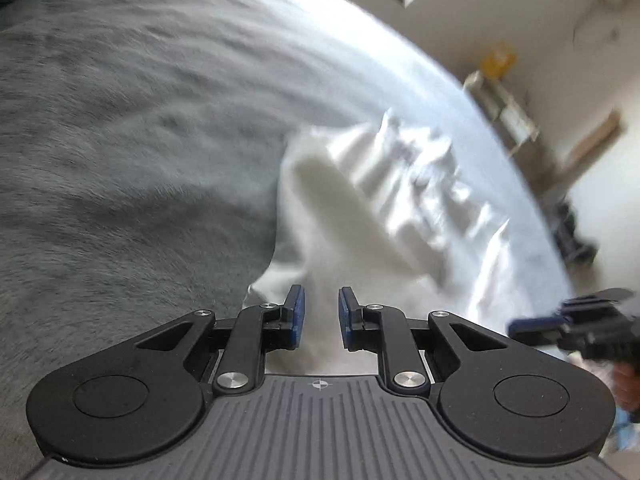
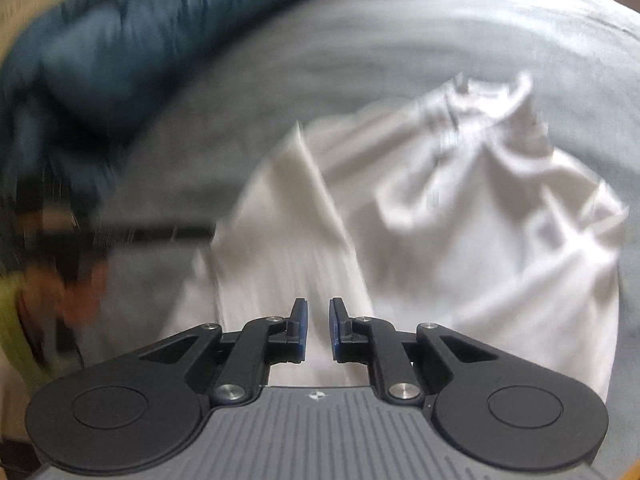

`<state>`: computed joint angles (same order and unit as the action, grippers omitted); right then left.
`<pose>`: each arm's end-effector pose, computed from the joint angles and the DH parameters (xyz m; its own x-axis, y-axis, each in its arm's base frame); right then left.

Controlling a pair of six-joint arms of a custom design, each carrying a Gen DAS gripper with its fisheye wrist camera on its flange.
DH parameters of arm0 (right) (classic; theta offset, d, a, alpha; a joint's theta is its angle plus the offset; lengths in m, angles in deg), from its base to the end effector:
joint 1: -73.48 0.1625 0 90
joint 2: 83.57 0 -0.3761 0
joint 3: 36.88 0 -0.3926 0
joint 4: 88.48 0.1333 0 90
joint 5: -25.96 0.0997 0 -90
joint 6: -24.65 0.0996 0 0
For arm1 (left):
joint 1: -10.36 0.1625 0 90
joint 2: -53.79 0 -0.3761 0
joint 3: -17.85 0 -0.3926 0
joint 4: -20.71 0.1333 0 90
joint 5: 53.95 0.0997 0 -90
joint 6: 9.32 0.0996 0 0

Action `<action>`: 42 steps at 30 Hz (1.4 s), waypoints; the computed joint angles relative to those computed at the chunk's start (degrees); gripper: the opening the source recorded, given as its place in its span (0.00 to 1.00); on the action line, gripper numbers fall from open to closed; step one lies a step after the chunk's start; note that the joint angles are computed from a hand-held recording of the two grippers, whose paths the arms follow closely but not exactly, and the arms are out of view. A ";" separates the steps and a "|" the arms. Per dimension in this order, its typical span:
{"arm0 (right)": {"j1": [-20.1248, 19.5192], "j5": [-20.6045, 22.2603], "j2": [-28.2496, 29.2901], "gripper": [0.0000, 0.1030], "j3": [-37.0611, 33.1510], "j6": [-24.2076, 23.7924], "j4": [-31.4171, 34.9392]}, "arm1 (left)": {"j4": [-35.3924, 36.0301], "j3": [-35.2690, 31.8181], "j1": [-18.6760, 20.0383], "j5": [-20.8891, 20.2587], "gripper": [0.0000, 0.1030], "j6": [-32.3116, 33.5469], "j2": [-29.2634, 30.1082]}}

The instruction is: Fold clothes

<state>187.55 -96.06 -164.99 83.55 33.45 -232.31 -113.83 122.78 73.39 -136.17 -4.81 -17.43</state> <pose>0.2689 -0.4047 0.2311 -0.8800 -0.0843 0.4674 -0.2627 0.9062 -0.3312 -0.1250 -0.5694 0.2225 -0.8568 0.4942 -0.1473 0.5144 0.8391 -0.1769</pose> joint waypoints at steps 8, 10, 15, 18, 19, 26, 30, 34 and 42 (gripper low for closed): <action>-1.77 -9.53 0.85 0.05 10.00 0.25 -9.21 | 1.52 0.43 -0.09 2.80 0.17 3.00 -0.03; -0.73 -11.12 -0.05 0.10 10.15 2.60 -10.32 | 2.56 0.36 -1.28 3.91 0.17 4.17 -0.92; 4.89 -10.98 -8.17 0.10 12.09 8.43 -3.78 | 3.85 1.57 -3.09 3.81 0.22 6.45 -4.08; 6.46 -9.82 -12.09 0.10 13.07 10.92 4.88 | 3.97 2.87 -3.94 7.66 0.22 5.08 -4.13; 6.73 -9.80 -12.94 0.10 13.58 11.78 7.41 | 3.49 3.42 -4.16 9.33 0.22 4.30 -3.95; 5.04 -12.07 -16.42 0.08 18.52 12.21 8.26 | 0.22 6.88 -6.23 18.66 0.22 2.66 -5.91; 9.98 -10.87 -20.99 0.12 16.56 14.26 15.11 | 1.16 8.76 -9.40 16.62 0.22 2.32 -10.31; 13.35 -5.40 -23.76 0.12 15.37 14.65 22.06 | 4.40 11.30 -12.87 10.01 0.28 4.94 -13.85; 8.94 -3.89 -26.22 0.11 20.85 12.64 24.15 | 4.14 17.44 -15.68 9.19 0.28 6.64 -9.37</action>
<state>196.49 -99.95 -191.21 104.40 46.09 -208.15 -109.69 140.22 57.71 -126.99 1.83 -26.80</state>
